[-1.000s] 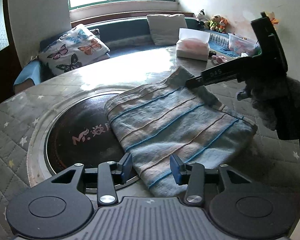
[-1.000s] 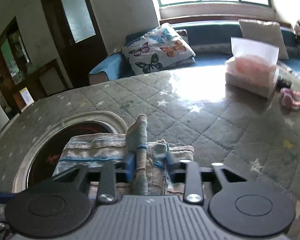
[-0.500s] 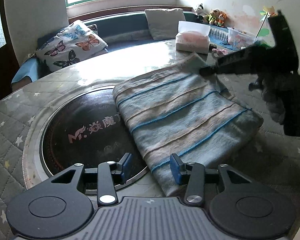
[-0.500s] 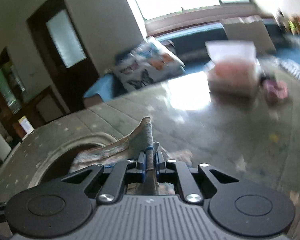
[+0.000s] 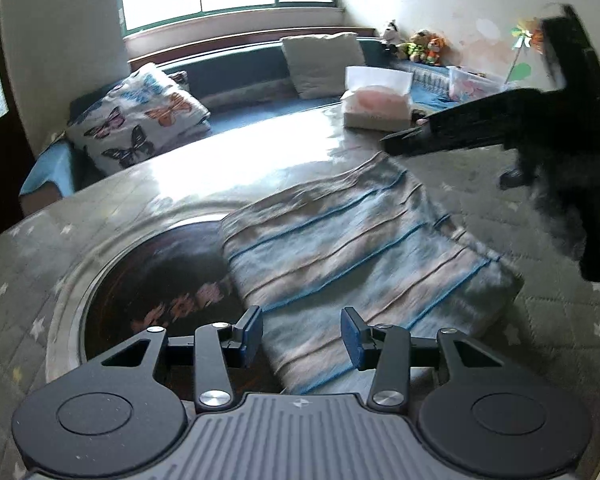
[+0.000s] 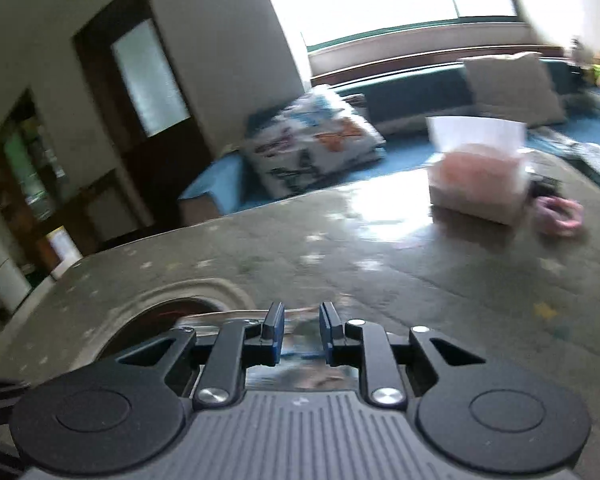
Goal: Fold clothes
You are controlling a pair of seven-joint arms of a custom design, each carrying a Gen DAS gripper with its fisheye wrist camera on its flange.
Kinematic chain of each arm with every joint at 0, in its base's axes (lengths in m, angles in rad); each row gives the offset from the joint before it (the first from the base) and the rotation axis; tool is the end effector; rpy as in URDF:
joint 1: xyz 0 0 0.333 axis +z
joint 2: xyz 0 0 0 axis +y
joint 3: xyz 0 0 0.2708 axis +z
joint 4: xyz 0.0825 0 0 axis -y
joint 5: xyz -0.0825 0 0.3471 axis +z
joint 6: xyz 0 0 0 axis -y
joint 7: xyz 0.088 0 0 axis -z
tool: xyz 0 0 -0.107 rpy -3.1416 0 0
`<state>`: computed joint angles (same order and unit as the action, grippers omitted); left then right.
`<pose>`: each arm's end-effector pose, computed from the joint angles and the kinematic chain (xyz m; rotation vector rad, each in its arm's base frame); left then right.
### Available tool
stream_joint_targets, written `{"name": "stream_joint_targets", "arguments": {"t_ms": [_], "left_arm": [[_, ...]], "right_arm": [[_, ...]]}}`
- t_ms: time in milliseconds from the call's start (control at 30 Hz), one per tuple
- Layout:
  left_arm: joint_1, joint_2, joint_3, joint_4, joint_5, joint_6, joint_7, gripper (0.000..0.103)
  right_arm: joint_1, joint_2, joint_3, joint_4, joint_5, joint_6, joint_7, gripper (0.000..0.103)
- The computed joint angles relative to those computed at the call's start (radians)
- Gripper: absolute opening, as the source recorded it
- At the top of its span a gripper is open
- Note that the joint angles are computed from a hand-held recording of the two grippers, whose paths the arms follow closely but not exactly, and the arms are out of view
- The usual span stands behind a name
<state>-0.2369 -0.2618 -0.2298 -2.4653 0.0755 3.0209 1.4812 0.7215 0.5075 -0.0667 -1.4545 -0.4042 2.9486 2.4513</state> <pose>0.4219 -0.2235 0.4643 -1.3243 2.1482 -0.8800 0.5261 0.4501 0.4827 -1.6388 1.4005 -0.3630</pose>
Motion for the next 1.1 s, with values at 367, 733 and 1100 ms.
{"name": "stream_joint_targets", "arguments": {"t_ms": [367,733,1100], "left_arm": [[-0.075,0.166,0.003,0.148,-0.089,0.008,0.110,0.045],[-0.105,0.192,-0.010,0.166,-0.226,0.041,0.281,0.044],[-0.147,0.262,-0.071,0.227,-0.514,0.040,0.591,0.041]], "right_arm": [[-0.067,0.177,0.101,0.227,0.191,-0.168,-0.283,0.025],[-0.133,0.144,0.177,0.171,0.310,-0.146,-0.396,0.021],[-0.144,0.157,0.189,0.209,0.390,-0.204,-0.519,0.021]]}}
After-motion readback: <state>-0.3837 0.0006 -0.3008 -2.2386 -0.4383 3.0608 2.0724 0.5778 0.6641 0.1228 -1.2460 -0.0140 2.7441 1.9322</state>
